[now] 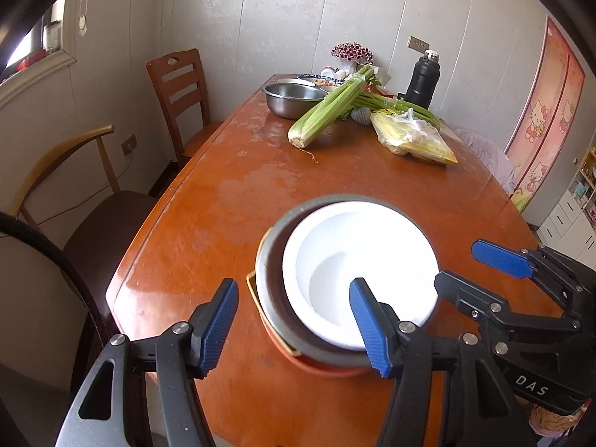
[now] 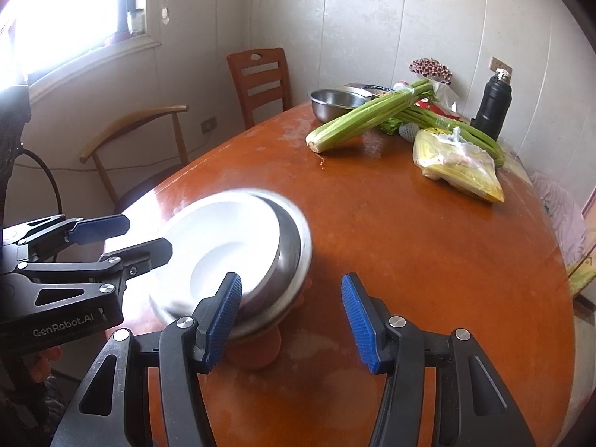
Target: Organize plates and bowls
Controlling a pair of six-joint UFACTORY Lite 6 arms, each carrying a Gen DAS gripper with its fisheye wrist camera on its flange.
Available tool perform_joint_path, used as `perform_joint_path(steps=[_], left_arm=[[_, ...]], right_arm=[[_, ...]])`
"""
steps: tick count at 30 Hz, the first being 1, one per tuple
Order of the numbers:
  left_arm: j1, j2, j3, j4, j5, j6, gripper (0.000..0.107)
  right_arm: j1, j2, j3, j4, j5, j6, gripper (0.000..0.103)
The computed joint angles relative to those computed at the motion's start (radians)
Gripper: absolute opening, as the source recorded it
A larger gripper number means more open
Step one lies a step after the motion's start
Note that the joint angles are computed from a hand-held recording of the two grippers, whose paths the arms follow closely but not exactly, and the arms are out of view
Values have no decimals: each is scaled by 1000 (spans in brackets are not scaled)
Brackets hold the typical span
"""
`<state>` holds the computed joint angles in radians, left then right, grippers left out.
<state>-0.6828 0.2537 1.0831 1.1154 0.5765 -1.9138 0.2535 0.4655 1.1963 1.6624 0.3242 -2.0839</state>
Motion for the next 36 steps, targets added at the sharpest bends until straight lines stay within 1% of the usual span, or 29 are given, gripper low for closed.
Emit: perform_joint_path(steps=[3, 6, 12, 18, 24, 36], left_arm=[[-54, -6, -20, 3, 27, -44, 61], [-119, -7, -25, -7, 72, -78, 61], [-228, -20, -53, -7, 146, -166, 62], [-303, -6, -83, -3, 173, -241, 63], [-348, 38, -78, -1, 176, -289, 63], [-347, 65, -60, -2, 175, -288, 64]], right_arm=[[-21, -58, -99, 100, 18, -127, 58], [-39, -111, -189, 165, 35, -220, 58], [-92, -195, -329, 216, 89, -314, 58], [-139, -234, -433, 276, 136, -415, 60], [-172, -225, -480, 308, 157, -469, 60], [-213, -210, -496, 338, 189, -490, 60]])
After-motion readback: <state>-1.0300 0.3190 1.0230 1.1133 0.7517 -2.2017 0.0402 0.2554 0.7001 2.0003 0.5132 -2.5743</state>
